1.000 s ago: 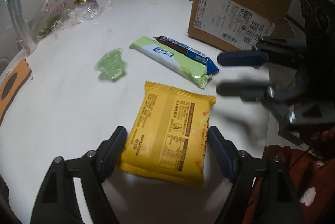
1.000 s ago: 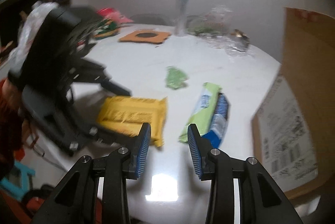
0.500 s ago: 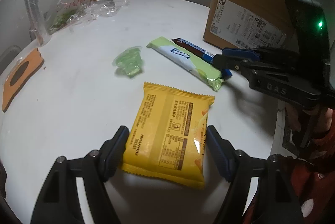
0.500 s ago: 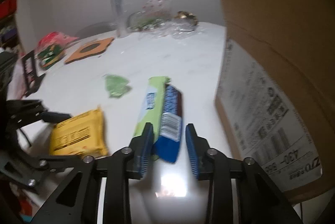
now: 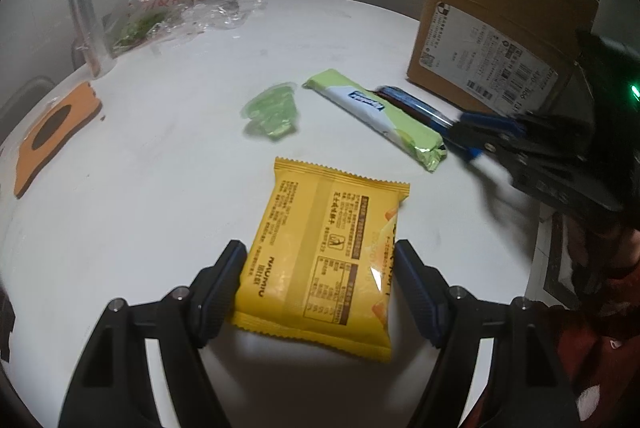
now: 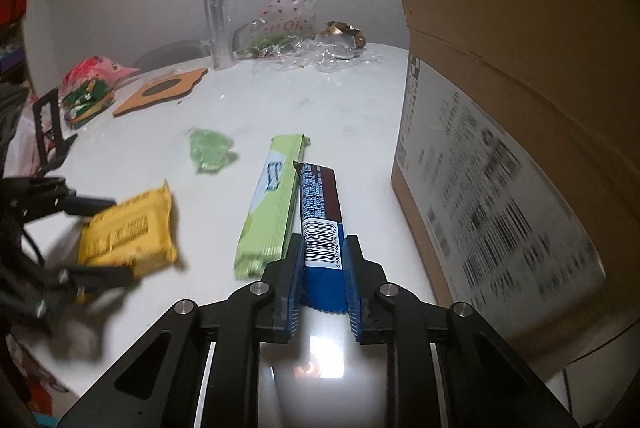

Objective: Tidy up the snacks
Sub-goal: 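Grasp the blue chocolate bar with the right tool while the left tool holds the biscuit pack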

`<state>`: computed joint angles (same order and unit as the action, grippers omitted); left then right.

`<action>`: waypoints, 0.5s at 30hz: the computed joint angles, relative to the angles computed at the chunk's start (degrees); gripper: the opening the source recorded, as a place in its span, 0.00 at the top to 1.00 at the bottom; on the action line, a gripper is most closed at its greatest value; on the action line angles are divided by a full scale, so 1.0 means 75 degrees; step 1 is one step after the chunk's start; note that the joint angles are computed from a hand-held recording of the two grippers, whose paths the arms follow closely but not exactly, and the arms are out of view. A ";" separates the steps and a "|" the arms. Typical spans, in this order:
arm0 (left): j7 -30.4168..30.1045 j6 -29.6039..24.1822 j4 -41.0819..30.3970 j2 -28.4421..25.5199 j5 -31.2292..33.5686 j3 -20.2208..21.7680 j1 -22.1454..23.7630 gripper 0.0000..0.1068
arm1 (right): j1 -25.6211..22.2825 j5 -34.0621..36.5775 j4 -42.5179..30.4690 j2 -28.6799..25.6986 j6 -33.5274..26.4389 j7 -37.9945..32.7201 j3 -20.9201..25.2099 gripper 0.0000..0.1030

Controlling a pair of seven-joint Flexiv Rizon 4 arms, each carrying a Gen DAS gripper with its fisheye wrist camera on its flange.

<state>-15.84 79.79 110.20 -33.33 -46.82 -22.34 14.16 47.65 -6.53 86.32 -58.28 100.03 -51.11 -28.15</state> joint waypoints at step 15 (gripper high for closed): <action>-0.0289 0.0202 0.0091 0.0025 -0.0037 -0.0091 0.0078 0.32 | 0.0012 0.0170 0.0279 0.0154 0.0002 -0.0535 0.0173 0.69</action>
